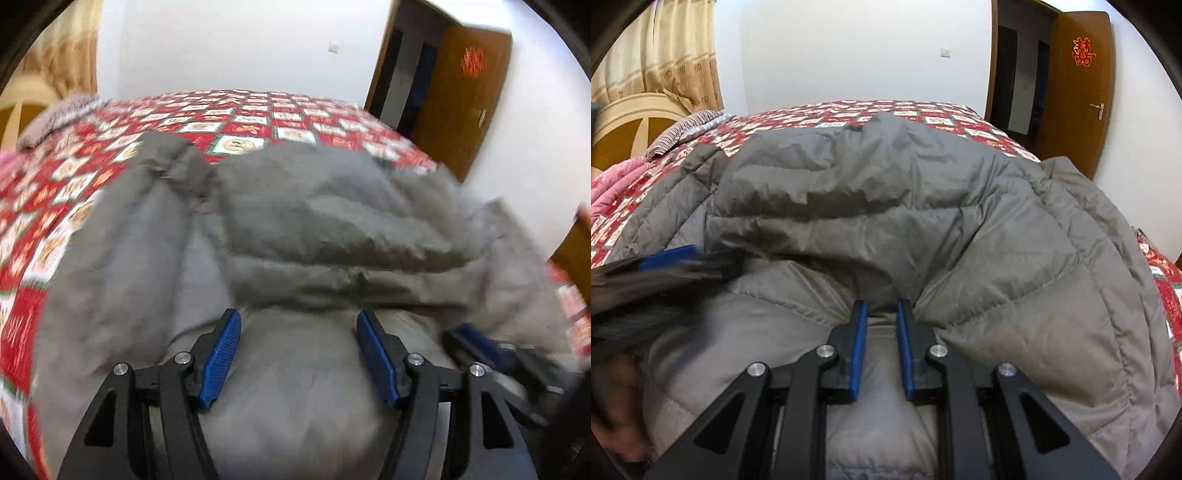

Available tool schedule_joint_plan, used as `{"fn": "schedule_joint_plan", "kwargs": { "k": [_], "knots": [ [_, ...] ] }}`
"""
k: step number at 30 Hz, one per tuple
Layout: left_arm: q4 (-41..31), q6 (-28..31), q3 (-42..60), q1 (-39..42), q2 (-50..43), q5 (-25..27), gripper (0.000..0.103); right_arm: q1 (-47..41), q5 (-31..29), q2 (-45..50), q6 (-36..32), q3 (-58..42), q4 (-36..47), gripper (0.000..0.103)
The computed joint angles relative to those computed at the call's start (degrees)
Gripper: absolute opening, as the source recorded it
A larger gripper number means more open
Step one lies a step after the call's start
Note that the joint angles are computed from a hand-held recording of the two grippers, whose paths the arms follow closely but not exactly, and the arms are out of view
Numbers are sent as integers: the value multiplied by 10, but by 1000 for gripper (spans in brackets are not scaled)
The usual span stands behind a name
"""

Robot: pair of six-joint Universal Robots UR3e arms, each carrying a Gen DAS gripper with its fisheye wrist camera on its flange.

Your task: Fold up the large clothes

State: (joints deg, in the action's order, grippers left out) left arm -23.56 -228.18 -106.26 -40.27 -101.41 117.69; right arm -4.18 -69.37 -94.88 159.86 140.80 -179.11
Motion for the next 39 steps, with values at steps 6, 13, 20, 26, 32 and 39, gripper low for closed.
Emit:
{"fn": "schedule_joint_plan", "kwargs": {
  "k": [6,13,20,26,32,39],
  "knots": [
    [-41,-167,-185,-67,231,158,91,-14,20,-11,-2,10,0,19],
    [34,-100,-309,125,295,-108,91,-23,28,-25,-5,23,-1,19],
    [168,-82,-316,104,210,-110,94,-19,15,-53,7,14,32,18],
    [295,-77,-381,149,214,-185,72,-28,110,-148,53,-36,139,20],
    [311,-87,-363,133,181,-164,77,79,13,87,120,-133,79,16],
    [451,-105,-367,129,99,-177,39,57,46,93,129,-135,91,15]
  ]
}}
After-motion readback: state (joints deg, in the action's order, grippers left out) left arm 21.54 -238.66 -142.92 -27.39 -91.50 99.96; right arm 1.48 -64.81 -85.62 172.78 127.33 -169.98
